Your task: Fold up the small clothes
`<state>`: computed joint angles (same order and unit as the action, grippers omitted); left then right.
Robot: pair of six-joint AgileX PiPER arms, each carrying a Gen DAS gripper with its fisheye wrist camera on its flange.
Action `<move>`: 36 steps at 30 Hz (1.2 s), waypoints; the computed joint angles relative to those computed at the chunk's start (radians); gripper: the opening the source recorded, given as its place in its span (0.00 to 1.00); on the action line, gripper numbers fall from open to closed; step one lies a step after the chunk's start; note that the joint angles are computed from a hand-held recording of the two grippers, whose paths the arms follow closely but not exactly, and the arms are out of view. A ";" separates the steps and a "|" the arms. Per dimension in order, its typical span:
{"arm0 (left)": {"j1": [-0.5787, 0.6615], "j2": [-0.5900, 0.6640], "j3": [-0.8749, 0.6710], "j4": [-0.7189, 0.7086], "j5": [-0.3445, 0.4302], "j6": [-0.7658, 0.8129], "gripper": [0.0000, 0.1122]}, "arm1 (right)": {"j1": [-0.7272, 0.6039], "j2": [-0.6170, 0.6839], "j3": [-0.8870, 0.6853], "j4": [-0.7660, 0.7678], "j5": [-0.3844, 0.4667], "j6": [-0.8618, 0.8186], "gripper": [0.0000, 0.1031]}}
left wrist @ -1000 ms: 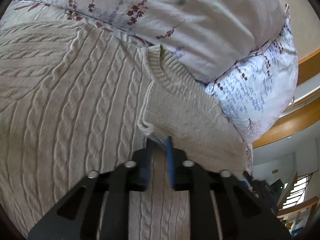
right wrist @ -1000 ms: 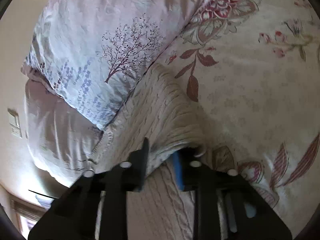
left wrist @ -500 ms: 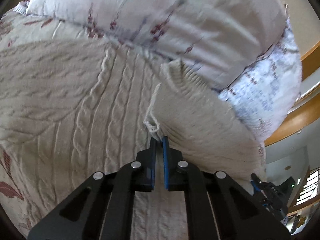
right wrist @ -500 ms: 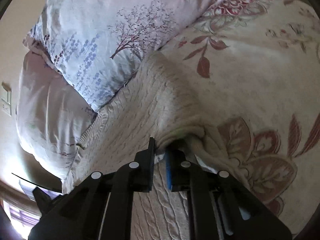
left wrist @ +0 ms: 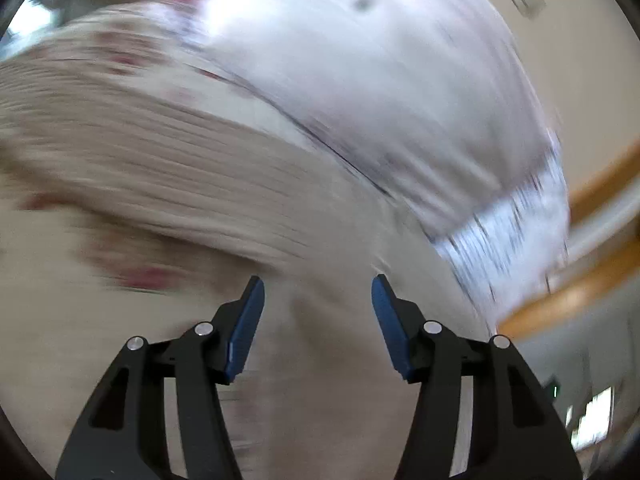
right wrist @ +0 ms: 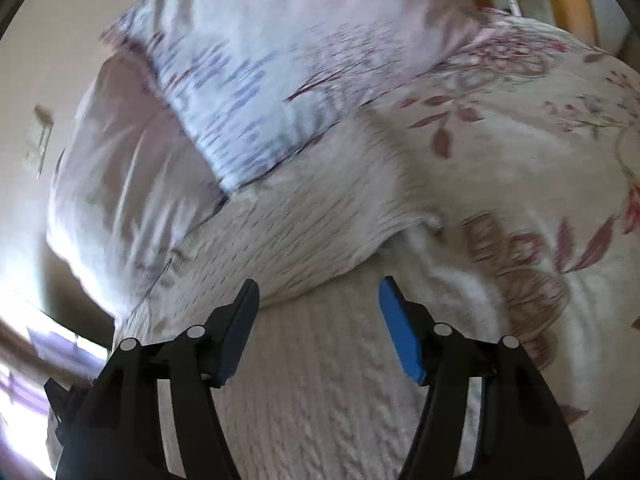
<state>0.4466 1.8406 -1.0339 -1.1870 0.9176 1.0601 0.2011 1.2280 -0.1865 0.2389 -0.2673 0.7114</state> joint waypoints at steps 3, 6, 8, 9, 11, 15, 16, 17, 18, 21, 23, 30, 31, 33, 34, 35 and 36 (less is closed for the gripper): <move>0.101 0.036 -0.045 0.044 -0.053 -0.088 0.50 | 0.029 0.042 -0.020 -0.142 -0.020 0.124 0.65; 0.153 0.098 -0.109 0.078 -0.086 -0.193 0.49 | 0.064 0.093 -0.047 -0.247 -0.040 0.214 0.65; 0.167 0.139 -0.145 0.058 -0.085 -0.218 0.47 | 0.098 0.107 -0.058 -0.224 -0.042 0.194 0.65; 0.172 0.160 -0.170 0.047 -0.077 -0.231 0.46 | 0.111 0.110 -0.062 -0.207 -0.040 0.180 0.65; 0.171 0.182 -0.198 0.033 -0.079 -0.261 0.46 | 0.135 0.115 -0.068 -0.173 -0.036 0.151 0.65; 0.174 0.234 -0.265 0.023 -0.108 -0.306 0.33 | 0.164 0.114 -0.072 -0.100 -0.028 0.078 0.65; 0.173 0.239 -0.271 0.023 -0.116 -0.315 0.25 | 0.165 0.110 -0.072 -0.094 -0.025 0.071 0.65; 0.170 0.255 -0.288 0.029 -0.124 -0.331 0.15 | 0.165 0.109 -0.070 -0.096 -0.026 0.069 0.65; 0.174 0.274 -0.311 0.037 -0.118 -0.345 0.11 | 0.165 0.109 -0.069 -0.097 -0.027 0.067 0.65; 0.182 0.288 -0.326 0.011 -0.095 -0.348 0.06 | 0.156 0.105 -0.063 -0.145 -0.033 0.101 0.65; 0.168 0.250 -0.301 -0.037 -0.100 -0.297 0.06 | 0.155 0.098 -0.058 -0.147 -0.036 0.098 0.65; 0.012 0.081 -0.197 -0.241 0.029 -0.062 0.05 | 0.178 0.060 -0.039 -0.075 -0.042 0.026 0.65; -0.025 0.066 -0.181 -0.262 0.043 -0.029 0.05 | 0.177 0.054 -0.033 -0.079 -0.044 0.031 0.65; -0.126 0.045 -0.135 -0.316 0.059 0.052 0.06 | 0.178 0.040 -0.019 -0.051 -0.044 0.013 0.65; -0.165 0.044 -0.120 -0.338 0.056 0.081 0.06 | 0.176 0.035 -0.011 -0.048 -0.047 0.016 0.65; -0.222 0.046 -0.087 -0.375 0.050 0.143 0.06 | 0.170 0.030 -0.004 -0.054 -0.048 0.023 0.65; -0.265 0.051 -0.068 -0.389 0.036 0.178 0.06 | 0.164 0.021 0.004 -0.056 -0.045 0.027 0.65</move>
<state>0.1818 1.8915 -1.1019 -1.5760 0.9533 1.2380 0.3649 1.2491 -0.1824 0.1833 -0.3127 0.7382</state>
